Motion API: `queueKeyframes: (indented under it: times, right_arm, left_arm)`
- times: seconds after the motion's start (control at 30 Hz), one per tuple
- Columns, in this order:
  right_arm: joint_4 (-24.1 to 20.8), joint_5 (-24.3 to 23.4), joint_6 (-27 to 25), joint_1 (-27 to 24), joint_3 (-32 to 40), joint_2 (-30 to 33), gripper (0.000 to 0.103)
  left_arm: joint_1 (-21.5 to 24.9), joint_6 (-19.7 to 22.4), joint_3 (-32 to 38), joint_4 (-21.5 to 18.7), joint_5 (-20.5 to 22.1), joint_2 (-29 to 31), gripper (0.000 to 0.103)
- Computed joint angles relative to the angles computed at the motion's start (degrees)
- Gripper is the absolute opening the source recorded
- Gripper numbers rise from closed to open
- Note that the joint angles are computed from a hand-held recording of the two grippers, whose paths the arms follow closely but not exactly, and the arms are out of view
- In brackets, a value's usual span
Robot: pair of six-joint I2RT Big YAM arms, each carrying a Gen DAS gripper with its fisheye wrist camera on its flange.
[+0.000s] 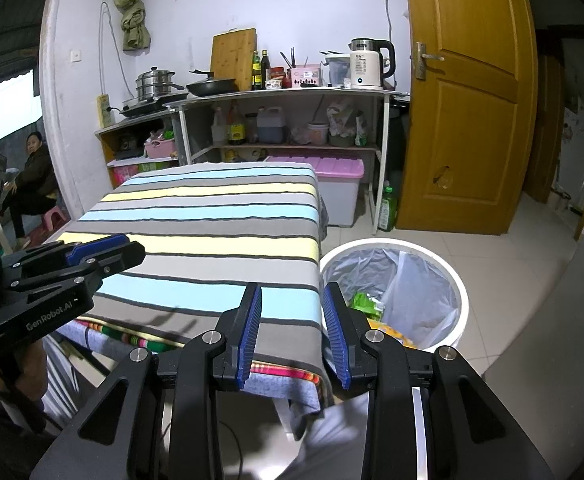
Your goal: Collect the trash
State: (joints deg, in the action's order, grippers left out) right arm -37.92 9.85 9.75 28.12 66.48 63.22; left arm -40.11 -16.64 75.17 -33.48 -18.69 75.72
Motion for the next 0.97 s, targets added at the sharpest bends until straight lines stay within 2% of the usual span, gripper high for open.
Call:
queueKeyframes:
  times: [0.97]
  right_arm:
    - [0.1, -0.3, 0.0, -0.4, -0.7, 0.1, 0.033]
  left_arm:
    - [0.0, 0.2, -0.4, 0.5, -0.7, 0.2, 0.024]
